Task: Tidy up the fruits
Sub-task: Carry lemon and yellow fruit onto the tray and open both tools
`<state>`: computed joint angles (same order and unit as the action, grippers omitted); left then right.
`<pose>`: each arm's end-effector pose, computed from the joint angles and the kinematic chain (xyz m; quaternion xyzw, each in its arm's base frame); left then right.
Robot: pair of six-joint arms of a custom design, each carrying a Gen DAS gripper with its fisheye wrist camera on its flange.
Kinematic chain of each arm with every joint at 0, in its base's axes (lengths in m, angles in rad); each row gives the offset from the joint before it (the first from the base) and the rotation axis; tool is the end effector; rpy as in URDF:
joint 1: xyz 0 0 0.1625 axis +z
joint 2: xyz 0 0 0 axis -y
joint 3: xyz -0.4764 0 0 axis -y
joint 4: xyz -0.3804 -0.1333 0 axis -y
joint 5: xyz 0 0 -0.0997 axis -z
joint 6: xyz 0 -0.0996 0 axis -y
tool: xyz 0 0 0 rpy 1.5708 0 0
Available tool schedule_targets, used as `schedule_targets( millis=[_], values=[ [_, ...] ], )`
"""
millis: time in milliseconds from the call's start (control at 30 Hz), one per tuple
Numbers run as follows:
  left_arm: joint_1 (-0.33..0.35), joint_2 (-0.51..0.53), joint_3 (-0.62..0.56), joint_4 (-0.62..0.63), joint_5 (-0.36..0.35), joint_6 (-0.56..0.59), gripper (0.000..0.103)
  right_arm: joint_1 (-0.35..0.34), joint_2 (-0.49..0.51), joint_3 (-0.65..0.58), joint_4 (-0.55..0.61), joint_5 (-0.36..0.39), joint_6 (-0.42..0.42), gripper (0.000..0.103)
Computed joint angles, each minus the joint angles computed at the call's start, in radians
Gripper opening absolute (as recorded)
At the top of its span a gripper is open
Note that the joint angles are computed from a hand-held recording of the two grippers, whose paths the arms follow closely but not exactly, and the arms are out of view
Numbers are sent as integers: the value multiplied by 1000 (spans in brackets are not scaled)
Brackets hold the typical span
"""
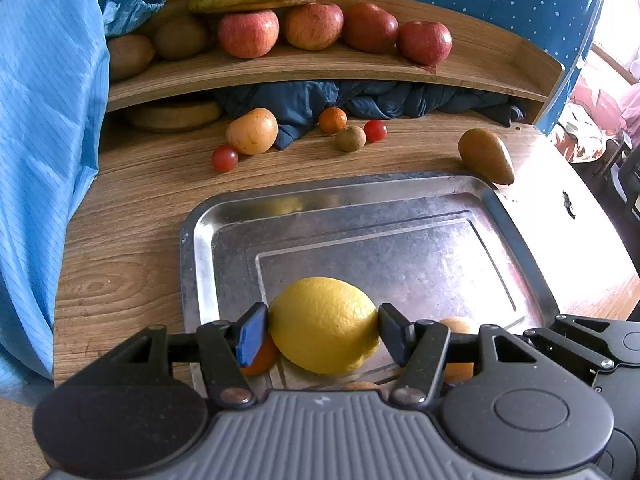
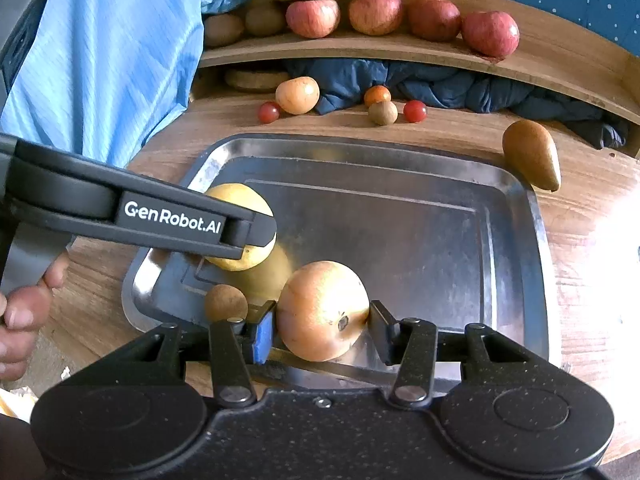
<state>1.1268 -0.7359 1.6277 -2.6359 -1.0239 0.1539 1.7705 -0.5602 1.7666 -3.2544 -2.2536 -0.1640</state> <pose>-0.1356 -0.7161 0.1197 0.2602 0.9236 -0.1213 0.2542 0.2006 -0.6360 0.0374 0.0878 -0.9148 0.2285 0.3213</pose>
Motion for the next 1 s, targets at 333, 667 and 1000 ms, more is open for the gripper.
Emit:
schedule_targets(
  millis=[333,667,1000],
  values=[
    [-3,-7,11,-4,1,-4,65,-2,-1,7,-10,3,1,51],
    [-19,-28,51,-79,-8,3,65,2,-10,25,-29,-1,-9,54],
    [-40,-76,123,-162,16,-7,78,13,-34,64,-84,8,-45,67]
  ],
)
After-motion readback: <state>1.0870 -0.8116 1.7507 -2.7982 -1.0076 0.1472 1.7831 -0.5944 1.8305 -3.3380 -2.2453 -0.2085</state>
